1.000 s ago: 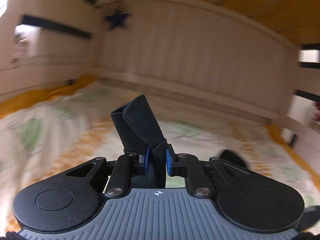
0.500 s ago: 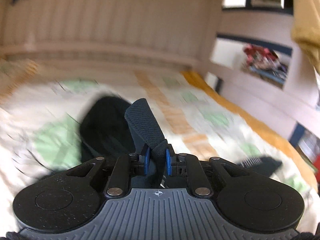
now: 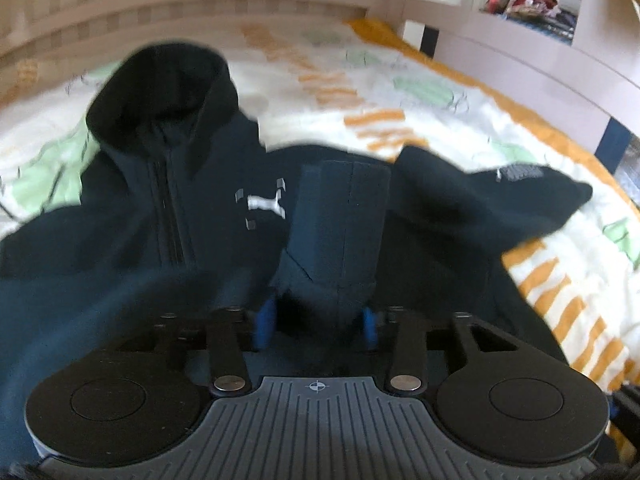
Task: Fold large clothes
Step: 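Lift the held sleeve with the left gripper across the chest and release, then move the right gripper toward the Puma-printed sleeve cuff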
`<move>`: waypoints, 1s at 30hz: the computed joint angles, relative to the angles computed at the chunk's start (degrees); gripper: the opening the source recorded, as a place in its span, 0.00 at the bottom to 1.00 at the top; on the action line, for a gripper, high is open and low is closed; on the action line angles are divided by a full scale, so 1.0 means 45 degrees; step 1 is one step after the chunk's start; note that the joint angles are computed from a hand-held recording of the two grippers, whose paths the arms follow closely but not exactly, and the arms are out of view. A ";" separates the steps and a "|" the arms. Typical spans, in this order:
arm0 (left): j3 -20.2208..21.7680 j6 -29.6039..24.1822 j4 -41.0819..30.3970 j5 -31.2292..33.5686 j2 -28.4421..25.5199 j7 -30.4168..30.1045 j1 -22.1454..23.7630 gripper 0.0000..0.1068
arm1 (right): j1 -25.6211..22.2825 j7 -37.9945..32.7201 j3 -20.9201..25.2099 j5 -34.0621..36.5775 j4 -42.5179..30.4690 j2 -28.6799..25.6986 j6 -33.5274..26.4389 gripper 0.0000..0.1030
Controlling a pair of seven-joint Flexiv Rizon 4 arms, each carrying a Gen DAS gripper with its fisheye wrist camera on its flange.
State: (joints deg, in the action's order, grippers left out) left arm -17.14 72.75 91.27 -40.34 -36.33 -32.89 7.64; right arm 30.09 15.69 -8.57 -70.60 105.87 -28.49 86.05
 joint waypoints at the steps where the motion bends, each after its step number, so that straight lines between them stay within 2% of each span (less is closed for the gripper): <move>1: 0.0236 -0.0404 -0.0012 0.0190 0.0027 -0.0210 -0.0059 0.46 | 0.0018 -0.0050 0.0022 0.0004 -0.0002 -0.0002 -0.0074 0.99; 4: 0.0393 -0.0803 0.0340 0.0203 0.0232 -0.0396 -0.0040 0.49 | -0.0004 -0.0549 0.0257 0.0232 -0.0046 -0.0047 -0.0403 1.00; 8: -0.0566 -0.0192 0.1848 -0.1428 0.1187 0.1225 0.0785 0.57 | 0.0006 -0.1927 0.0595 0.0528 -0.0066 -0.0111 -0.0983 1.00; 11: -0.0825 0.0836 0.2815 -0.2809 0.1792 0.2724 0.0979 0.62 | 0.0080 -0.3437 0.0923 0.1010 -0.0148 -0.0149 -0.1702 1.00; 13: -0.0657 0.1247 0.3110 -0.3480 0.1960 0.3301 0.0987 0.63 | 0.0148 -0.3618 0.0915 0.1117 -0.0144 -0.0143 -0.1794 1.00; 17: 0.0991 0.1021 0.3035 -0.2784 0.1819 0.1540 0.0599 0.62 | -0.0290 -0.5862 0.1855 0.3195 -0.0401 -0.0227 -0.2234 1.00; 18: 0.0955 0.1051 0.3114 -0.2817 0.1803 0.1272 0.0833 0.62 | -0.0340 -0.6375 0.1986 0.3658 -0.0438 -0.0220 -0.2262 1.00; 19: 0.0505 0.1211 0.3304 -0.3651 0.1863 0.1834 0.1240 0.59 | -0.0327 -0.6647 0.1981 0.3969 -0.0429 -0.0194 -0.2167 1.00; 20: -0.0121 0.1468 0.3518 -0.4938 0.1977 0.3010 0.1644 0.56 | -0.0242 -0.6683 0.1823 0.4125 -0.0378 -0.0165 -0.1922 0.99; 22: -0.0373 0.2108 0.3758 -0.5931 0.2100 0.3944 0.1713 0.47 | 0.0024 -0.6325 0.1242 0.4224 -0.0257 -0.0075 -0.1216 0.96; 25: -0.0517 0.2524 0.3896 -0.7552 0.2291 0.5022 0.1543 0.46 | 0.0485 -0.5605 0.0150 0.4162 -0.0320 -0.0154 -0.0020 0.92; 27: -0.0546 0.2620 0.3911 -0.8702 0.2386 0.5707 0.1434 0.46 | 0.0643 -0.5608 -0.0271 0.4466 -0.0669 -0.0425 0.0459 0.92; 29: -0.0407 0.2588 0.3873 -0.9492 0.2445 0.6103 0.1255 0.46 | 0.0894 -0.5592 -0.0834 0.4709 -0.1089 -0.0823 0.0947 0.89; 30: -0.0279 0.2487 0.3849 -0.9688 0.2455 0.6131 0.1171 0.46 | 0.0793 -0.5791 -0.0797 0.4972 -0.1390 -0.1080 0.1094 0.87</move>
State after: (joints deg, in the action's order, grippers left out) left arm -18.40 83.94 108.59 -83.93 -25.28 -5.31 12.91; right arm 33.65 -10.38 -12.16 -48.23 99.61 -33.35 90.97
